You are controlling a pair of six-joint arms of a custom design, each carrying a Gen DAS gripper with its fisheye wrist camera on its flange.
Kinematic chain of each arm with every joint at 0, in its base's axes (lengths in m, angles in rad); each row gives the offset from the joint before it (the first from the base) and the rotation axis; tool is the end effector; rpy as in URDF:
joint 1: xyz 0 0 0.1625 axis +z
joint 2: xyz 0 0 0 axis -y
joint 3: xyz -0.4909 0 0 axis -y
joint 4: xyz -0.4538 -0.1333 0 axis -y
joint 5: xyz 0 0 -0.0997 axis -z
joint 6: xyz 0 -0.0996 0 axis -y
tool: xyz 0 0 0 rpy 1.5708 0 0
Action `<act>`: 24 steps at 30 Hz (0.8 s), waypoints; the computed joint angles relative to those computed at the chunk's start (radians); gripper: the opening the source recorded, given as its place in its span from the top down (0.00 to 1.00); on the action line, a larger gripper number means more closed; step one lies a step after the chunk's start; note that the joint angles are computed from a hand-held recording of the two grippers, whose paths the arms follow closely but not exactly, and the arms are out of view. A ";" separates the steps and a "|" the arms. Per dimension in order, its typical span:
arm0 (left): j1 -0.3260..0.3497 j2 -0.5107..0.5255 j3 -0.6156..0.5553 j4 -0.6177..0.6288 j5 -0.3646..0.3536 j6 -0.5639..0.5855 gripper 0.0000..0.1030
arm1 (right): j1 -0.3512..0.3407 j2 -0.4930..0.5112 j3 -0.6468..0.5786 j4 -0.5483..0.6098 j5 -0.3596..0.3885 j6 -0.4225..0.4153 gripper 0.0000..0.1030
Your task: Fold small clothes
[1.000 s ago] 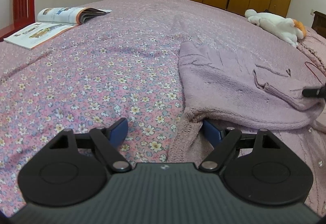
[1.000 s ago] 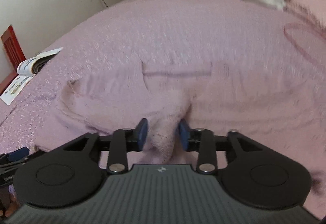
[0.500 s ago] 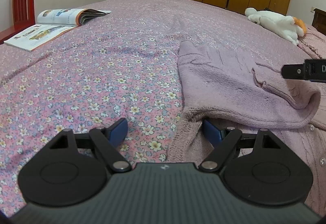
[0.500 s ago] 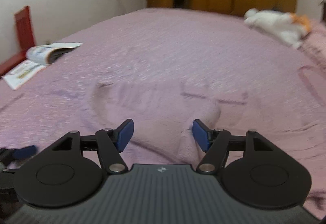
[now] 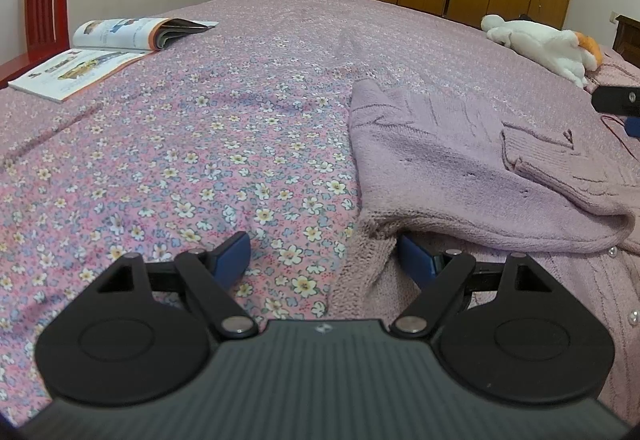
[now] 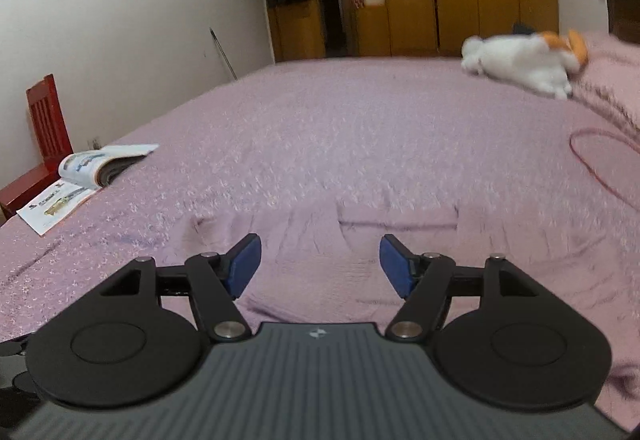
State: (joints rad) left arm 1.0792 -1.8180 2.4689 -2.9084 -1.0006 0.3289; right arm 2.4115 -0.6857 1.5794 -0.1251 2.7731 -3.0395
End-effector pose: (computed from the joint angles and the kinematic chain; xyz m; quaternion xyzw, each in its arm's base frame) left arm -0.0103 -0.4155 0.3619 0.2736 0.8664 -0.3435 0.2377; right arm 0.4895 -0.3839 0.0230 0.0681 -0.7878 0.5233 0.3177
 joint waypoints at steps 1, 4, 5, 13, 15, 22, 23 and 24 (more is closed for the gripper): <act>-0.001 0.001 0.000 -0.001 0.002 0.001 0.20 | -0.008 0.008 -0.015 0.058 -0.041 0.023 0.29; -0.003 0.002 0.002 -0.002 0.005 0.002 0.19 | -0.035 0.076 -0.100 0.247 -0.098 0.083 0.29; -0.003 0.002 0.002 -0.002 0.005 0.002 0.19 | -0.044 0.104 -0.132 0.298 -0.096 0.093 0.29; -0.007 0.004 0.004 -0.007 0.013 0.005 0.19 | -0.088 0.142 -0.164 0.382 -0.070 0.195 0.89; -0.008 0.004 0.005 -0.007 0.014 0.005 0.19 | -0.078 0.099 -0.123 0.303 -0.046 0.151 0.91; -0.025 0.008 0.015 -0.018 0.045 0.009 0.19 | -0.035 -0.067 0.041 0.032 0.079 -0.057 0.91; -0.024 0.008 0.014 -0.017 0.044 0.008 0.19 | -0.027 -0.090 0.066 0.001 0.106 -0.076 0.91; -0.023 0.008 0.013 -0.016 0.043 0.008 0.19 | -0.021 -0.112 0.093 -0.034 0.139 -0.095 0.91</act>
State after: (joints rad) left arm 1.0559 -1.8100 2.4820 -2.9244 -0.9578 0.3368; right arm 2.3909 -0.7975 1.6721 -0.1594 2.9119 -3.1349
